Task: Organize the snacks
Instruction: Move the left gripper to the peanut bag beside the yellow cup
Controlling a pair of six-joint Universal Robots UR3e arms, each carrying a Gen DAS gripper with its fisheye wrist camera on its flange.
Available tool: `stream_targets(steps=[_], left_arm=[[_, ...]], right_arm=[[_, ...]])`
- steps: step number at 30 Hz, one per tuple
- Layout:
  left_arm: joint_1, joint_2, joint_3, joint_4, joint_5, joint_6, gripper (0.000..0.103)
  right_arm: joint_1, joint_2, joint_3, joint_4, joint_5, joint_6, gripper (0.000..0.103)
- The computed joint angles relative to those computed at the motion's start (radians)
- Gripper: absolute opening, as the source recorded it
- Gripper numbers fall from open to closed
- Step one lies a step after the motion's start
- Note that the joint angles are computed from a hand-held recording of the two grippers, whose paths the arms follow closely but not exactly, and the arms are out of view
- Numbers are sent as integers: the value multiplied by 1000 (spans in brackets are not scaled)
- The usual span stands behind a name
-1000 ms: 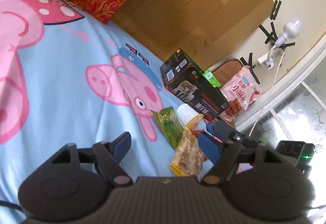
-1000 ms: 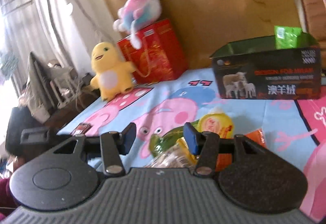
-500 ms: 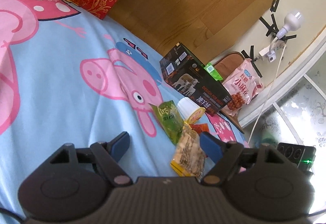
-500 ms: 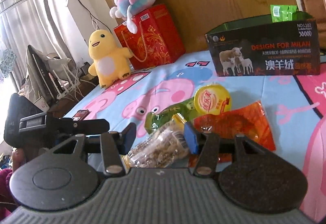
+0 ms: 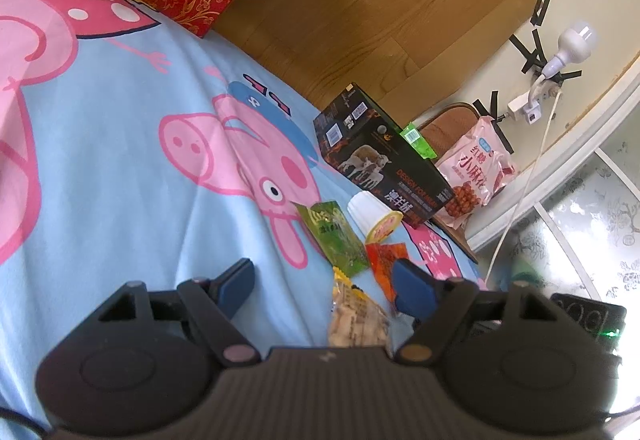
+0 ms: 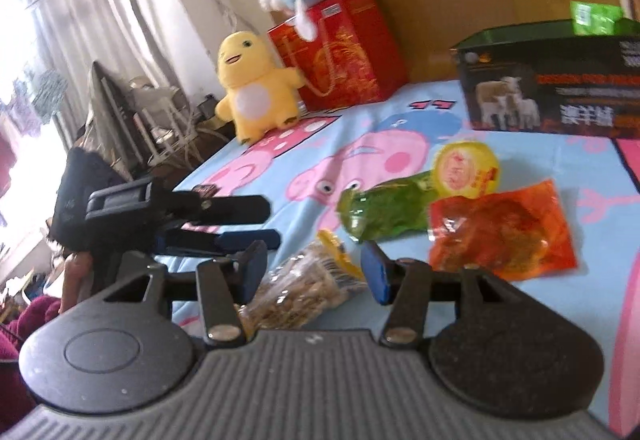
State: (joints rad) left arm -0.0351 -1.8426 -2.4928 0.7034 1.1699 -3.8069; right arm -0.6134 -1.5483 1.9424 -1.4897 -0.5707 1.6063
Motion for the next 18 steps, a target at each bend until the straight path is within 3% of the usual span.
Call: stream_targets(steps=[4, 10, 18], left_arm=[[-2, -1, 0, 1, 2, 0, 79], [-4, 5, 2, -8, 2, 7, 81], [-4, 6, 2, -12, 1, 6, 81]], right_arm=[[-15, 15, 2, -4, -10, 29, 55], [-23, -3, -6, 79, -37, -63, 59], [-31, -40, 21, 71, -48, -93, 62]])
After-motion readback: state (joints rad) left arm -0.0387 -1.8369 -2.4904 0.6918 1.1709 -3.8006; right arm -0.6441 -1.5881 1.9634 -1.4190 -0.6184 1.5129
